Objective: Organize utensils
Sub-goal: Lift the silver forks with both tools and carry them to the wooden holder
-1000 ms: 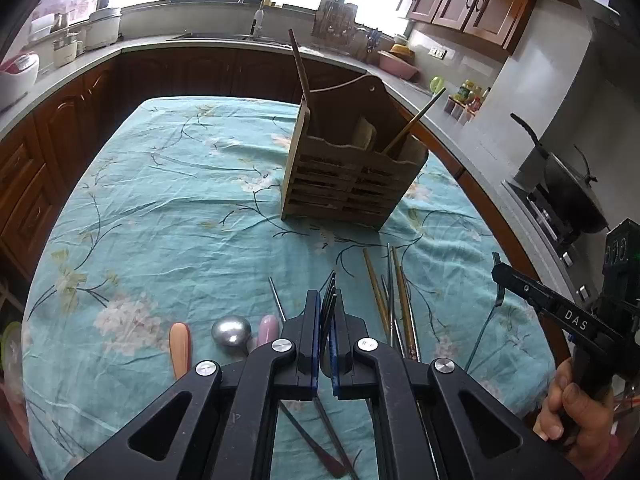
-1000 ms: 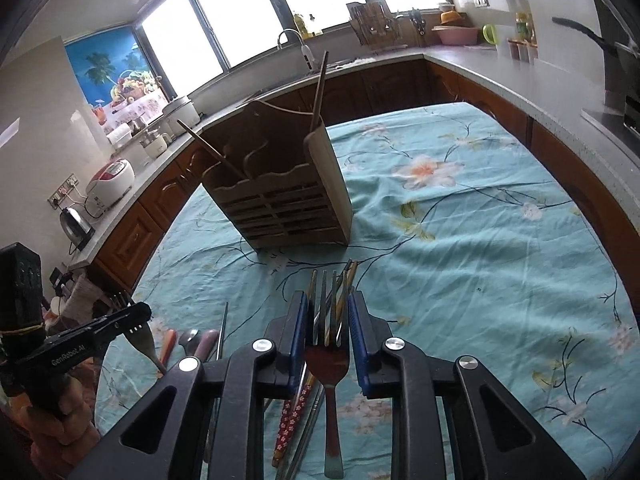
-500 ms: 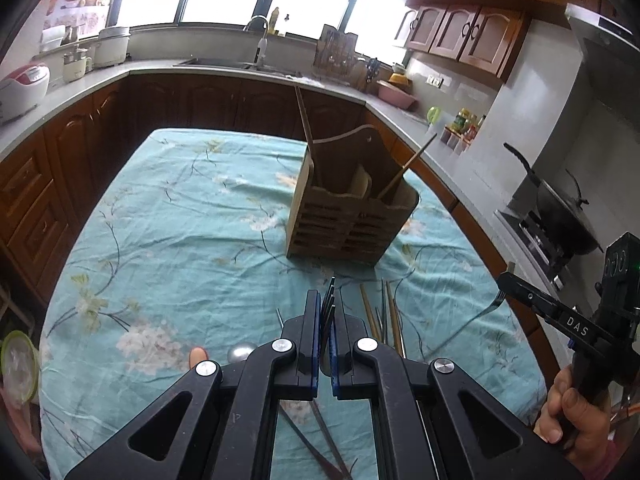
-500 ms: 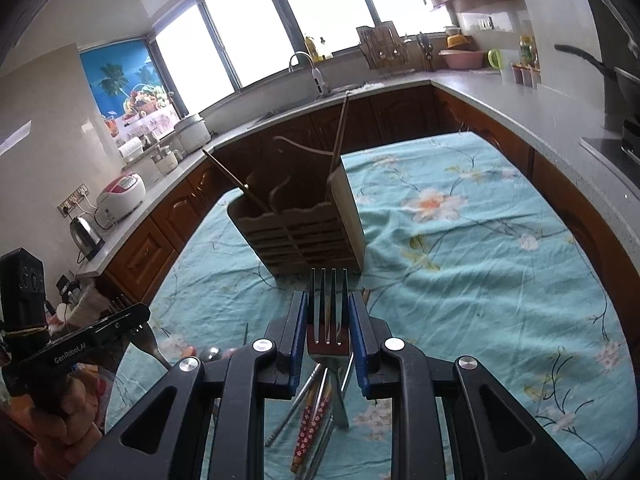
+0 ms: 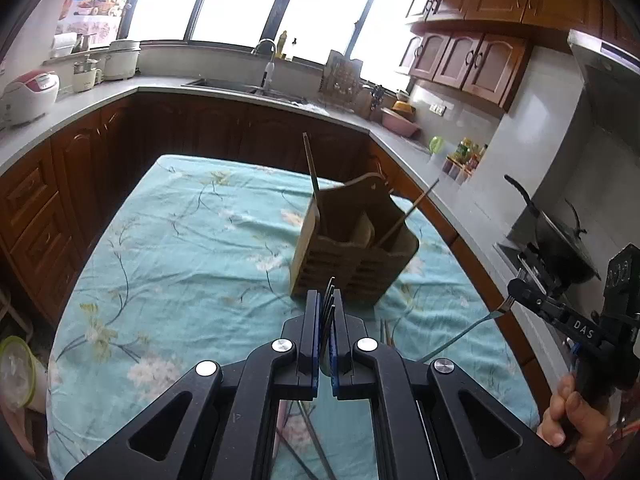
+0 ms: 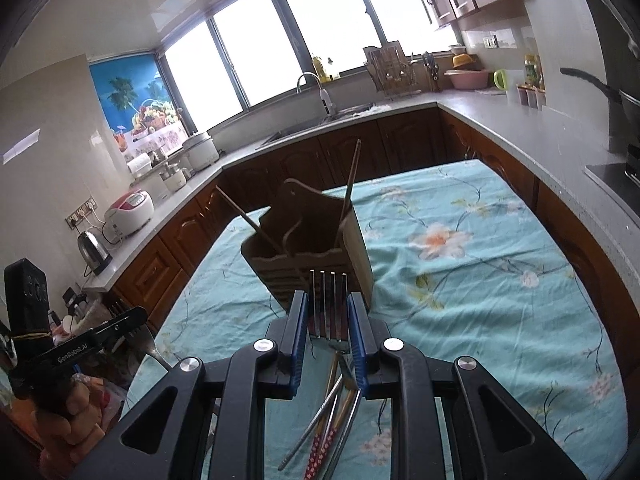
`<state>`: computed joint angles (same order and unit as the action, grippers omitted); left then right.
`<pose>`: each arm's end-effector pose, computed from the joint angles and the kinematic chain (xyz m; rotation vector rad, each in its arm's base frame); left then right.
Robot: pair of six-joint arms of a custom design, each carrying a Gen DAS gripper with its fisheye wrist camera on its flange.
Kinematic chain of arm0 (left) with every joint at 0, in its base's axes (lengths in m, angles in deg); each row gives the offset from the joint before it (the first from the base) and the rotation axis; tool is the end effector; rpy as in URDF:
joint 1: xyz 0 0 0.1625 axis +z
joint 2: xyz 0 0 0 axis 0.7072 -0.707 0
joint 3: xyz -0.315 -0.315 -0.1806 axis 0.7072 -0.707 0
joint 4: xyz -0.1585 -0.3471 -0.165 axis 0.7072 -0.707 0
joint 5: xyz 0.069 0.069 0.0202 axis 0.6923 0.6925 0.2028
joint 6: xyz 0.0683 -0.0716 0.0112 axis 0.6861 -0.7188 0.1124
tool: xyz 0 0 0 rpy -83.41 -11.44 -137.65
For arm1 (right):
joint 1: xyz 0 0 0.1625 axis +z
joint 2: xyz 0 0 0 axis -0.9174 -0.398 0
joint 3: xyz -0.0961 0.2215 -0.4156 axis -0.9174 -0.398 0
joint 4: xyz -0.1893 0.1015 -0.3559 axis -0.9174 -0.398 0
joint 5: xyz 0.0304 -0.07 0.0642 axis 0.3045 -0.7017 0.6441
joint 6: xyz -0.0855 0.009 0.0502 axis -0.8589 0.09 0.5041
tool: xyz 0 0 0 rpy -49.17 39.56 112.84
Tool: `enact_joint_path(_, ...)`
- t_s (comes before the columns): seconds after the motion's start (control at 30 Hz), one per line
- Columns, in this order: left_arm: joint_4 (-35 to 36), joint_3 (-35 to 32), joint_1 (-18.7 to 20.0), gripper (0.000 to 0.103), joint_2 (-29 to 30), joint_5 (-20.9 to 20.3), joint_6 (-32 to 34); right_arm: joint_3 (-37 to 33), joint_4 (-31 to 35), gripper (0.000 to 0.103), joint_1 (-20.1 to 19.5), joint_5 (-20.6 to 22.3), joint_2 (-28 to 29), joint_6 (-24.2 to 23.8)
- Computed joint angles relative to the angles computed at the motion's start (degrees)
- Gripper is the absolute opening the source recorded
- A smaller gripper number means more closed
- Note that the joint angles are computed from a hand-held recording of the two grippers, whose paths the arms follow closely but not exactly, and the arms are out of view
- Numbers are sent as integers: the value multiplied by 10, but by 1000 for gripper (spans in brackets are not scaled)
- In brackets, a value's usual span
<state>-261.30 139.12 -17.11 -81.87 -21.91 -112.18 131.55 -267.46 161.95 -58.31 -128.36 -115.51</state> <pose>-0.2537 -0.3841 0.1629 0.1908 2.3532 -1.2816 0.1599 -0.4513 0.2441 0.6389 -2.5864 1.0225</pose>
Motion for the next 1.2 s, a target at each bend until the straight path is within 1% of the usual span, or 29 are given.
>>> enact_joint_path(0.17,-38,-14,9,2,6,14,38,-22,10,20,10,11,-1,3)
enact_joint_path(0.37,-123,-39,25,2,24,32,112,-58,20,20,30,20,5,-2)
enact_joint_path(0.57,-236,-87,53,2,55,46,229,-100,28,20,45,32,20,-4)
enact_joint_path(0.77,-324,-141,85,2,94,52,320,-147,34,20,51,46,45,0)
enact_joint_path(0.87,-350,-178,109,2,123,50,362,-163,39,20,48,50,57,2)
enact_joint_path(1.0,-358,-223,136,2,160,49,398,-183,38,20,42,45,79,-4)
enact_joint_path(1.2,-325,-273,167,2,200,32,401,-204,54,20,20,48,108,10)
